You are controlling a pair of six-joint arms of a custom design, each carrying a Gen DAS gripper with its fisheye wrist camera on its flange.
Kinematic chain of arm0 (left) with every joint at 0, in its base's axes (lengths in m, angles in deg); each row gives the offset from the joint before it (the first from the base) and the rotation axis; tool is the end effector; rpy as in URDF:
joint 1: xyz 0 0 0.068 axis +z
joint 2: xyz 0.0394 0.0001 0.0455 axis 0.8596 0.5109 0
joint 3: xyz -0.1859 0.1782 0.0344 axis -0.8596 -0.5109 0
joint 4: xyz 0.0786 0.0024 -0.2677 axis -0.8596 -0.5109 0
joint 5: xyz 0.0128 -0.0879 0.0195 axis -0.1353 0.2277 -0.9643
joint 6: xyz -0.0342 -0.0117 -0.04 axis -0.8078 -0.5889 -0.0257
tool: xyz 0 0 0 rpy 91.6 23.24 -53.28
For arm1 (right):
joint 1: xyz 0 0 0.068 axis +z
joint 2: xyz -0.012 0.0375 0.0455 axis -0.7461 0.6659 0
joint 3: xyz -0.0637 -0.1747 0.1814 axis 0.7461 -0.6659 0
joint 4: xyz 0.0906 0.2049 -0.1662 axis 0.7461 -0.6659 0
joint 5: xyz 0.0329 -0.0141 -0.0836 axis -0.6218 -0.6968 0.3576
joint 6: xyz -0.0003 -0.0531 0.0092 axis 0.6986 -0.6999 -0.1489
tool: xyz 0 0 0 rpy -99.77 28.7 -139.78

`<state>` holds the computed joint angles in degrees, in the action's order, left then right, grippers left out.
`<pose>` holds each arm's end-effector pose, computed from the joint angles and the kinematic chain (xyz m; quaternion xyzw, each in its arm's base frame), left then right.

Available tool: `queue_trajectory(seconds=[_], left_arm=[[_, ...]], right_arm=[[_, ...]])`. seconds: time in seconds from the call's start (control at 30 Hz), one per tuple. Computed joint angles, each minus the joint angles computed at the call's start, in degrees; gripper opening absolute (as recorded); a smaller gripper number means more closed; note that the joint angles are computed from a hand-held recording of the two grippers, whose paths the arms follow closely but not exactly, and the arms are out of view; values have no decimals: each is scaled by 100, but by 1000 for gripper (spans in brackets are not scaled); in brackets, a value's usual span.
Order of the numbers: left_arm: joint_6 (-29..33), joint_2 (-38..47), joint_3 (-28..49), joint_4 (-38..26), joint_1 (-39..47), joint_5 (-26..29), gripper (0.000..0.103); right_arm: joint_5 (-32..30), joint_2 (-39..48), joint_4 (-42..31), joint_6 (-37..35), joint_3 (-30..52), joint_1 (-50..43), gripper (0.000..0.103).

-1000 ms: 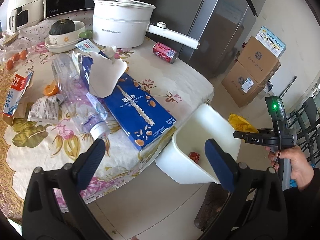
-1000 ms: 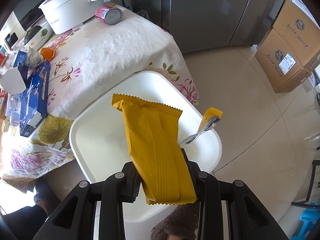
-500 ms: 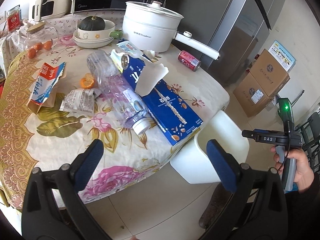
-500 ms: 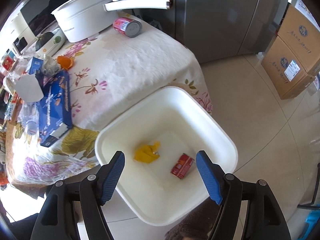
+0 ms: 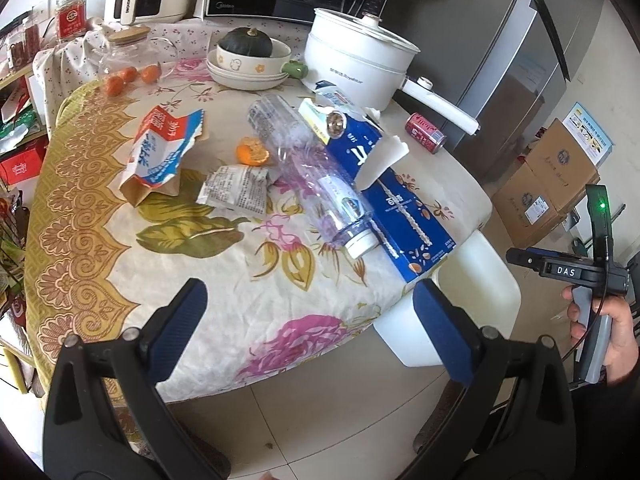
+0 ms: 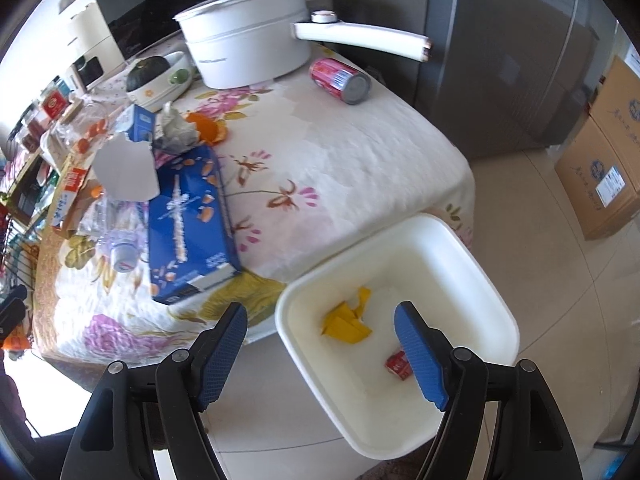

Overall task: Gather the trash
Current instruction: 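Grasp the clear plastic bottle with the left tool while the right tool grasps the blue biscuit box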

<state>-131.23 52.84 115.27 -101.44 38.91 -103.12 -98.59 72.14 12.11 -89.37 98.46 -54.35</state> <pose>0.2058 -0.0642 0.1544 -0.2819 0.8975 -0.0452 0.3362 0.4356 -0.0356 0.1762 -0.3000 0.9296 0.0832 0.1972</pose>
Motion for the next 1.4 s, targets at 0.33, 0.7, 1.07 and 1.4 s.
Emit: queue_trajectory(seconds=[0.33, 0.7, 1.07, 1.4], left_arm=[[297, -535, -514, -300, 717, 237, 102], [1367, 1171, -193, 543, 1730, 479, 102], [1961, 2450, 587, 1104, 2085, 627, 102], [1131, 2989, 1270, 1503, 2017, 1119, 102]], right_arm=[[-3, -354, 212, 290, -563, 773, 78], [525, 143, 406, 263, -562, 1562, 85], [1436, 668, 1126, -325, -643, 2029, 97], [937, 1110, 390, 104, 403, 1763, 94]])
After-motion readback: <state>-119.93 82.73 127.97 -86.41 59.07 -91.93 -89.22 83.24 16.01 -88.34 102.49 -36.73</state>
